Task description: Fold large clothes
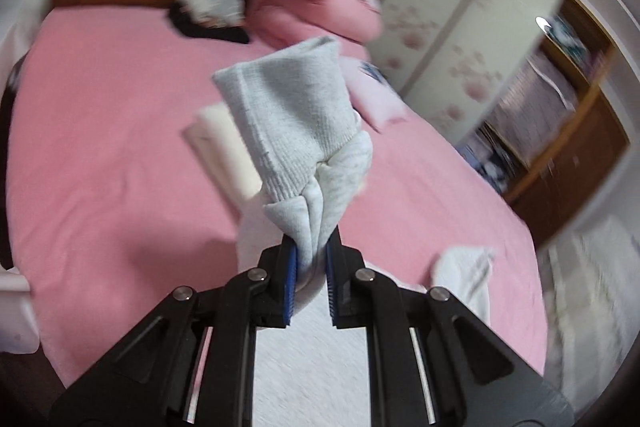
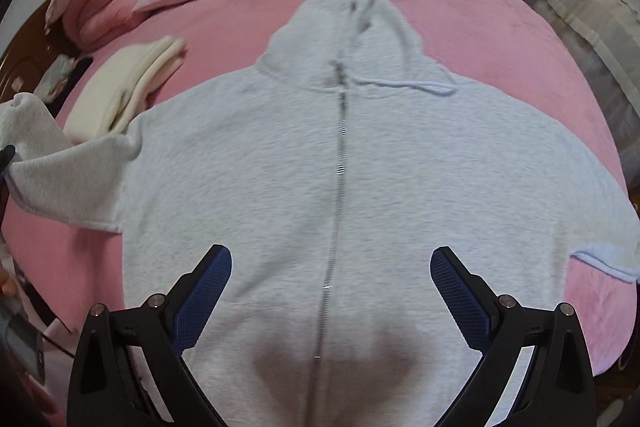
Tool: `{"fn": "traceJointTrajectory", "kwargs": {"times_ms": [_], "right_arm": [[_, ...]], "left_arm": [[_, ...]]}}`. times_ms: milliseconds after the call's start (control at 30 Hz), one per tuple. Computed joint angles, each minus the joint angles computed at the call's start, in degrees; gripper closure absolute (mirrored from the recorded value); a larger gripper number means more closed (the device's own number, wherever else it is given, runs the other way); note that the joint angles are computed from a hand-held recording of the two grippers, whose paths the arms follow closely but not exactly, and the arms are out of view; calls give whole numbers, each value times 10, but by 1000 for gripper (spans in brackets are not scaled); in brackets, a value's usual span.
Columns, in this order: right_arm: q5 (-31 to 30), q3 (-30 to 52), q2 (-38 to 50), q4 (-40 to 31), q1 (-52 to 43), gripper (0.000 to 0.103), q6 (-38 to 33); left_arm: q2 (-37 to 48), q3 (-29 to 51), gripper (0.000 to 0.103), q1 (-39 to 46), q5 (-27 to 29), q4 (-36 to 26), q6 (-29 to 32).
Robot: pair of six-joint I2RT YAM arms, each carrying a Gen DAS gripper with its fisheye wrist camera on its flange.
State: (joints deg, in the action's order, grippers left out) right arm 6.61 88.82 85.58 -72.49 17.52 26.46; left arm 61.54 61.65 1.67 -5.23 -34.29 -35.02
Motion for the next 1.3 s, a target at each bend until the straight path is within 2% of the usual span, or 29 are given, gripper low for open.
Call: {"fn": "traceJointTrajectory", "kwargs": {"times_ms": [133, 300, 367, 400, 433, 500, 567, 633, 667, 800, 833, 900, 1000, 1133, 1200, 1300], "right_arm": [[-18, -22, -48, -1, -98, 2, -77], [-40, -42, -74, 15, -196, 2, -143], [-49, -57, -77, 29, -230, 2, -160], [-49, -65, -77, 37, -244, 2, -167], [-51, -72, -75, 45, -261, 2, -178], [-40, -89, -67, 67, -273, 2, -183], [-30, -103, -54, 92, -280, 2, -185], [-34, -108, -36, 107, -291, 2, -196], [-40, -108, -23, 113, -294, 2, -199], [-104, -78, 45, 109, -294, 2, -182], [-129, -69, 60, 107, -291, 2, -176], [-182, -50, 90, 106, -278, 2, -159], [-259, -12, 145, 107, -240, 2, -129], [-358, 22, 225, 151, -186, 20, -59], [-372, 52, 276, 168, -160, 21, -8], [-340, 97, 331, 196, -132, 22, 45]], "left_arm": [[86, 68, 94, -175, -110, 0, -50], [211, 127, 93, -337, -245, -5, -40], [298, 183, 92, -375, -282, -7, -21], [337, 198, 90, -380, -283, 12, 1], [366, 208, 87, -383, -279, 27, 25], [417, 227, 83, -375, -237, 51, 73], [452, 241, 68, -353, -148, 69, 114], [452, 227, 41, -341, -88, 80, 134], [451, 223, 38, -340, -66, 79, 139], [441, 233, 36, -314, -7, 30, 140], [427, 230, 32, -299, 12, 12, 138], [425, 249, 27, -264, 47, -42, 139], [401, 263, 27, -197, 72, -126, 159], [391, 266, 27, -114, 80, -184, 180], [404, 279, 27, -75, 96, -201, 198], [437, 303, 27, -29, 114, -212, 237]]}}
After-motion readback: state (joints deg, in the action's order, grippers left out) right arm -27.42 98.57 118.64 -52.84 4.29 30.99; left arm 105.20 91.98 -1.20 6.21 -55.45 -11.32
